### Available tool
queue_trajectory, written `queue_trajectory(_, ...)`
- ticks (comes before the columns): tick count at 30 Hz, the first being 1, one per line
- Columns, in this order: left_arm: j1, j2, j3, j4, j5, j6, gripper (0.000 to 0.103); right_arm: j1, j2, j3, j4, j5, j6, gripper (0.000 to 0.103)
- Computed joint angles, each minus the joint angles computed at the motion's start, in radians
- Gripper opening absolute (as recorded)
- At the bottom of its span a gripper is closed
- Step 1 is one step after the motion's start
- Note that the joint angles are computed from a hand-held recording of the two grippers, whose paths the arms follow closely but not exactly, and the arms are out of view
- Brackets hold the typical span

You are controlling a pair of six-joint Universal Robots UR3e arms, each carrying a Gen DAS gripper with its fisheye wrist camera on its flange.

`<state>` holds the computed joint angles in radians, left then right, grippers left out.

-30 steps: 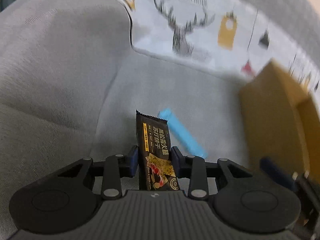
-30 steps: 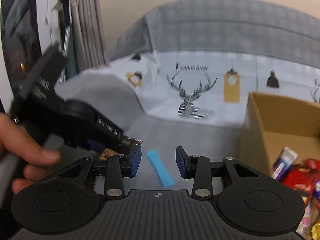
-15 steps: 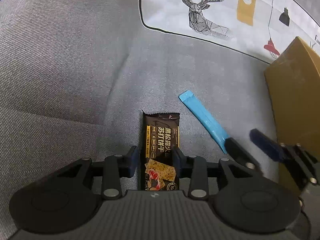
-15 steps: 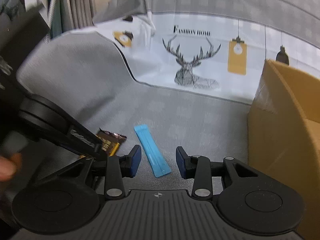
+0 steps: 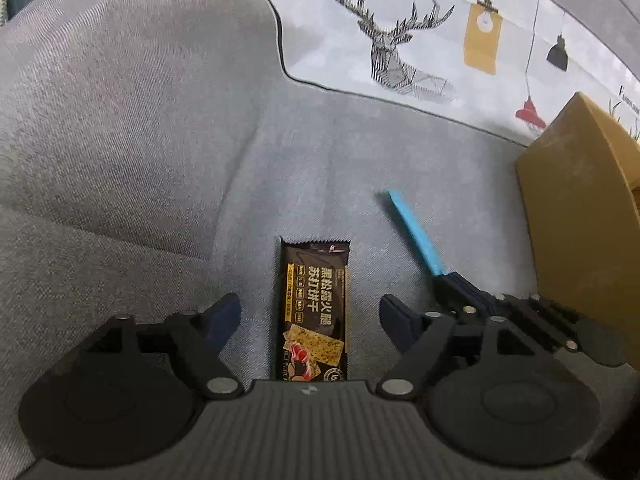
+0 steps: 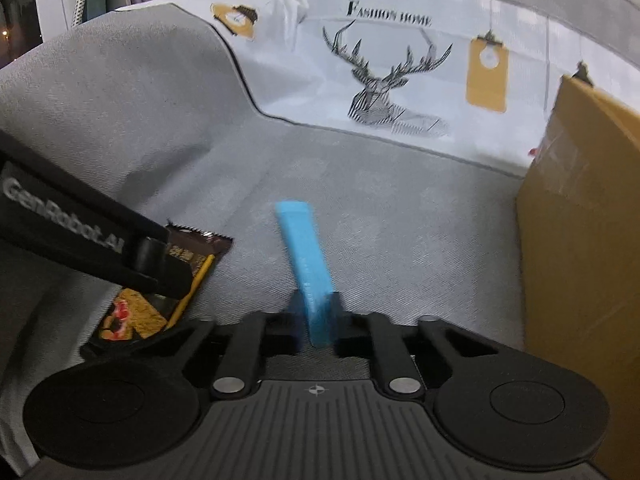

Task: Organize snacks
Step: 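Grasp the blue stick packet with the right tool while the left tool repositions over the dark bar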

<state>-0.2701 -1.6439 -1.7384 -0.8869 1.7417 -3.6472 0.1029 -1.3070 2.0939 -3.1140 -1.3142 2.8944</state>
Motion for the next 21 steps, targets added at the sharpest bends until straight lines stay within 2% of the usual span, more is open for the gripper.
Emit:
queue_trajectory(4, -0.010, 0.023, -0.012, 0.018, 0.009, -0.031, 0.092, -0.072, -0.125, 0.057, 0.065, 0.075, -0.009, 0.000)
queue_trajectory(7, -0.020, 0.037, -0.019, 0.031, 0.001, -0.060, 0.103, -0.134, -0.269, 0.083, 0.213, 0.145, -0.052, 0.000)
queue_trajectory(14, -0.066, -0.003, 0.092, -0.116, 0.031, -0.134, 0.103, -0.286, -0.618, 0.125, 0.685, 0.270, -0.186, 0.000)
queue_trajectory(17, -0.066, 0.005, 0.088, -0.117, 0.029, -0.148, 0.103, -0.348, -0.733, 0.146, 0.854, 0.310, -0.229, 0.000)
queue_trajectory(19, -0.062, 0.015, 0.070, -0.102, 0.030, -0.156, 0.103, -0.355, -0.761, 0.169, 0.867, 0.309, -0.223, 0.003)
queue_trajectory(21, -0.050, 0.031, 0.045, -0.084, 0.016, -0.151, 0.103, -0.321, -0.723, 0.193, 0.765, 0.276, -0.171, 0.004)
